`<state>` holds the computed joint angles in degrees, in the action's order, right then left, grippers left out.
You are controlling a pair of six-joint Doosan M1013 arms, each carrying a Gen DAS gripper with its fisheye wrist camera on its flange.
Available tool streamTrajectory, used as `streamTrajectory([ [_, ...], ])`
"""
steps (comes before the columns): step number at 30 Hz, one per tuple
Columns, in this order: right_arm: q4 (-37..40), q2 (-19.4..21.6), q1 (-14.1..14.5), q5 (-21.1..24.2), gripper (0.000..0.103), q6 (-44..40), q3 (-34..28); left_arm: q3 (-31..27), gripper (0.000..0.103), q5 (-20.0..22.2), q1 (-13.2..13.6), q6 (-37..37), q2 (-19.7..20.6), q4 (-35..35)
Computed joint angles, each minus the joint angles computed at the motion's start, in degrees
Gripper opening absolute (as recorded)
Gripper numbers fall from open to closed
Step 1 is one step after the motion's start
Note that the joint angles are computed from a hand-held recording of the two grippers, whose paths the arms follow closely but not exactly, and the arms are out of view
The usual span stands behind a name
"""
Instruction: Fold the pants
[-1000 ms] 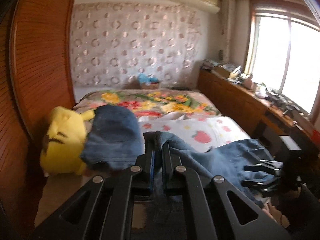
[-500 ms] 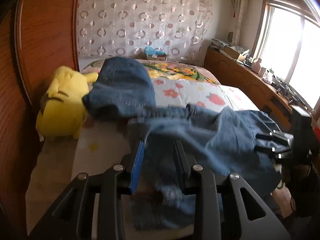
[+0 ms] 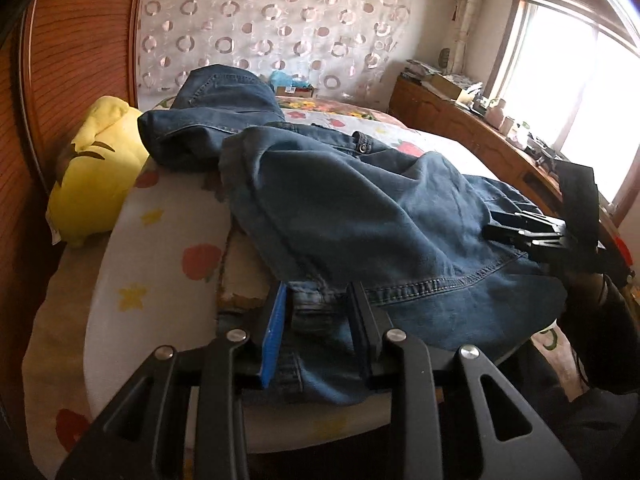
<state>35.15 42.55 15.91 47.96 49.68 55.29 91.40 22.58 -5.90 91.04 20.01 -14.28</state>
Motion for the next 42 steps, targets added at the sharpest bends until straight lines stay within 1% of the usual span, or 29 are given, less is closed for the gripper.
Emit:
streamTrajectory([
  [3, 1.00, 0.08, -0.24, 0.02, 0.067, 0.30, -0.01, -0.24, 0.028, 0.86, -0.03, -1.36, 0.25, 0.69],
  [5, 1.52, -0.07, -0.30, -0.34, 0.067, -0.11, 0.33, -0.28, 0.028, 1.12, 0.15, -0.07, 0.35, -1.04],
  [6, 1.73, -0.20, -0.28, -0.68, 0.067, -0.43, 0.59, -0.20, 0.027, 1.07, 0.17, 1.06, 0.32, -2.17],
  [7, 1.79, -0.30, -0.25, -1.02, 0.067, -0.62, 0.79, -0.05, 0.020, 0.64, 0.10, 1.96, 0.14, -2.77],
  [9, 1.75, -0.37, -0.16, -1.39, 0.067, -0.94, 0.97, 0.13, 0.018, 0.20, -0.10, 2.93, -0.27, -2.98],
  [11, 2.11, -0.44, -0.20, -1.39, 0.067, -1.26, 1.12, 0.08, 0.016, -0.33, -0.77, -0.86, -0.92, 1.68],
  [13, 2.50, -0.53, -0.22, -1.59, 0.067, -1.16, 1.32, 0.38, 0.016, -1.82, -1.26, -4.76, -2.23, 5.99],
  [15, 3.18, -0.49, -0.35, -1.36, 0.067, -1.13, 1.33, 0.36, 0.016, -2.49, -1.24, -5.13, -3.61, 6.16],
  [16, 3.37, -0.42, -0.41, -1.12, 0.067, -0.98, 1.22, 0.54, 0.017, -3.38, -1.47, -6.52, -4.73, 8.10],
  [17, 3.70, -0.27, -0.50, -0.59, 0.067, -0.91, 0.99, 0.44, 0.017, -3.51, -1.77, -9.43, -5.41, 11.78],
  [18, 3.87, -0.19, -0.56, -0.19, 0.067, -0.85, 0.85, 0.01, 0.018, -2.75, -2.05, -13.40, -5.91, 16.43],
  [21, 3.91, -0.19, -0.58, -0.14, 0.067, -0.77, 0.86, -0.35, 0.022, -1.72, -2.06, -16.24, -6.63, 20.32],
  [22, 3.91, -0.19, -0.57, -0.21, 0.067, -0.80, 0.88, -0.36, 0.027, -1.35, -2.11, -18.84, -6.77, 23.14],
  [23, 3.99, -0.16, -0.59, -0.12, 0.067, -0.87, 0.84, -0.12, 0.028, -1.41, -2.00, -19.52, -6.91, 23.76],
  [24, 3.89, -0.17, -0.58, -0.13, 0.067, -0.80, 0.84, -0.19, 0.029, -1.31, -1.69, -18.06, -6.81, 22.21],
  [26, 3.80, -0.17, -0.58, -0.09, 0.067, -0.82, 0.83, -0.42, 0.030, -0.75, -1.60, -19.04, -6.26, 22.93],
  [28, 3.74, -0.24, -0.59, -0.12, 0.067, -1.02, 0.98, -1.01, 0.032, 0.08, -1.39, -17.99, -5.43, 21.41],
  [36, 3.72, -0.28, -0.58, -0.23, 0.067, -1.30, 1.10, -3.20, 0.033, 1.60, -0.32, -14.40, -1.57, 15.57],
  [38, 3.74, -0.32, -0.54, -0.45, 0.067, -1.49, 1.27, -4.12, 0.033, 2.12, 0.22, -14.62, -0.37, 15.37],
  [42, 3.67, -0.39, -0.47, -0.85, 0.067, -1.79, 1.55, -5.71, 0.033, 3.12, 1.15, -17.40, 1.54, 17.06],
])
